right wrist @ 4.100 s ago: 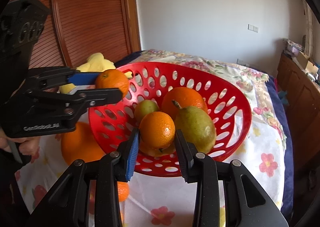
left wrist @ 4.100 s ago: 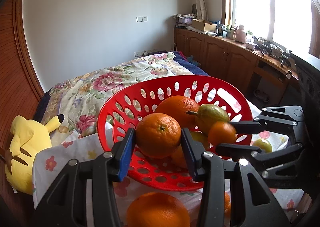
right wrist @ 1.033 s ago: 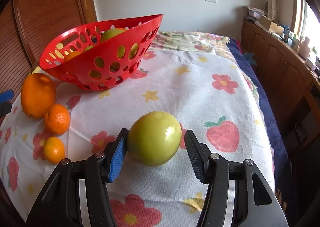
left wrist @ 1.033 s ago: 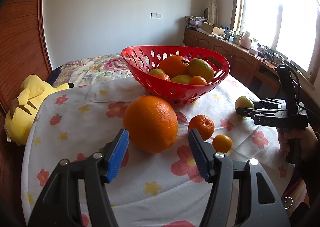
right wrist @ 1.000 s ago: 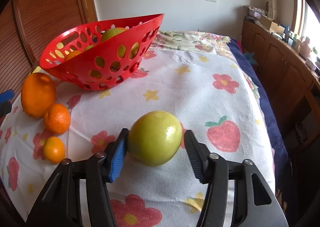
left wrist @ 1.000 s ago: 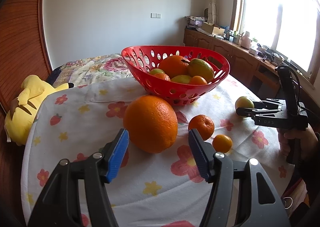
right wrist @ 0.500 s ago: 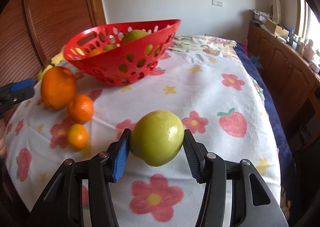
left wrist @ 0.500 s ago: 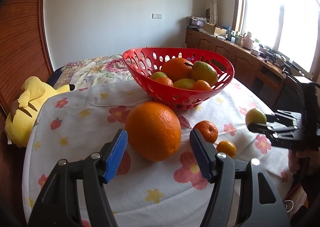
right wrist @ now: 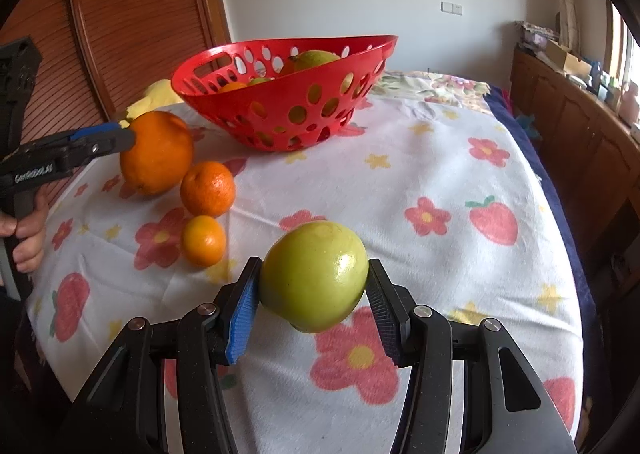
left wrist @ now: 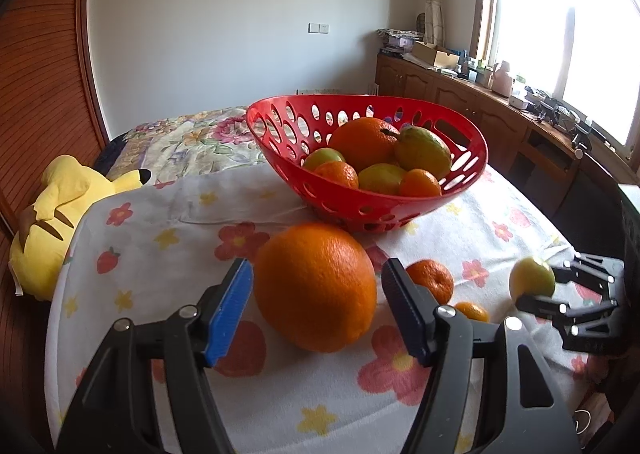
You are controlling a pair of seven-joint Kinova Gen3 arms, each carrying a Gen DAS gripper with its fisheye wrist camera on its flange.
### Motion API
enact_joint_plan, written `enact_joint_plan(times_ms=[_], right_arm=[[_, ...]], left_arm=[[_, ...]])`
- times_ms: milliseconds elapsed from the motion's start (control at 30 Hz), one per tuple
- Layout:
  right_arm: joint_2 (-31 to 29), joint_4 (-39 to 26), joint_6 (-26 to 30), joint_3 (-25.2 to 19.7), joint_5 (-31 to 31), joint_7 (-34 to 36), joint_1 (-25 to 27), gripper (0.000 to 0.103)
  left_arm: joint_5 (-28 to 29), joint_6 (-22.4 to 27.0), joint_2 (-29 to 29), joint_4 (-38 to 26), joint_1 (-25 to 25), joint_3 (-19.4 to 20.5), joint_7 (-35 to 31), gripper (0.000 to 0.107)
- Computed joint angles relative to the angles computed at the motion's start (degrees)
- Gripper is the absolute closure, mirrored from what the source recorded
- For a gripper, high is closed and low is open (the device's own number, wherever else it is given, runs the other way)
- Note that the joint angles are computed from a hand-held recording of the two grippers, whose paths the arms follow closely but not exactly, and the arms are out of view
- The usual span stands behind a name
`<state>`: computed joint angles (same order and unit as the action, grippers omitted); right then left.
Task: Organize fruits
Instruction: 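Grasp the large orange with the left tool while the right tool holds the apple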
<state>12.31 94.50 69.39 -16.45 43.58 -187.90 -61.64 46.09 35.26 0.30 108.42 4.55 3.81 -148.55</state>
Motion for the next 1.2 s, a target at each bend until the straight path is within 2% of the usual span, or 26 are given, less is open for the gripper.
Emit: enact_joint_plan(times_ms=[167,300,467,533,600,867,1000,1200], right_arm=[[0.70,-0.35,0.21,0.02,-0.13,0.25,-0.41,0.050],[0.80,-0.33,0.31,0.23,0.05,0.38,-0.68,0.050],[1.04,-0.23,0.45,0.36,0.49,0.16,-0.98,0.050],[1.13,-0.25,0.47,0.39,0.58,0.14,-1.09,0.050],[1.09,-0.06,0.20,0.45,0.63,0.13,-1.04,0.050],[0.96,0.20,0.10,0.34,0.81,-0.17,-1.10,0.050],[1.02,0.05,0.16,0.33,0.84,0.02,-1.15,0.050],[0.72,0.10,0.30,0.42,0.95,-0.31,-1.13,0.050]], left_arm=[[-2.69,-1.12,1.12,-1.77,0.57,0.67,3.18,0.039],[-6.08,0.71,3.02,-4.06,0.52,1.35,6.43,0.038],[-6.99,1.01,3.84,-4.12,0.20,2.35,6.80,0.032],[-9.11,1.17,4.33,-4.53,0.72,2.63,8.86,0.026],[-9.97,2.41,5.31,-5.19,0.72,2.97,9.49,0.025],[-10.46,1.68,5.77,-5.14,0.86,4.10,9.83,0.026],[-9.14,1.38,5.08,-4.33,0.51,4.13,7.66,0.028],[-4.46,3.90,3.76,-3.41,-1.30,2.97,3.27,0.029]])
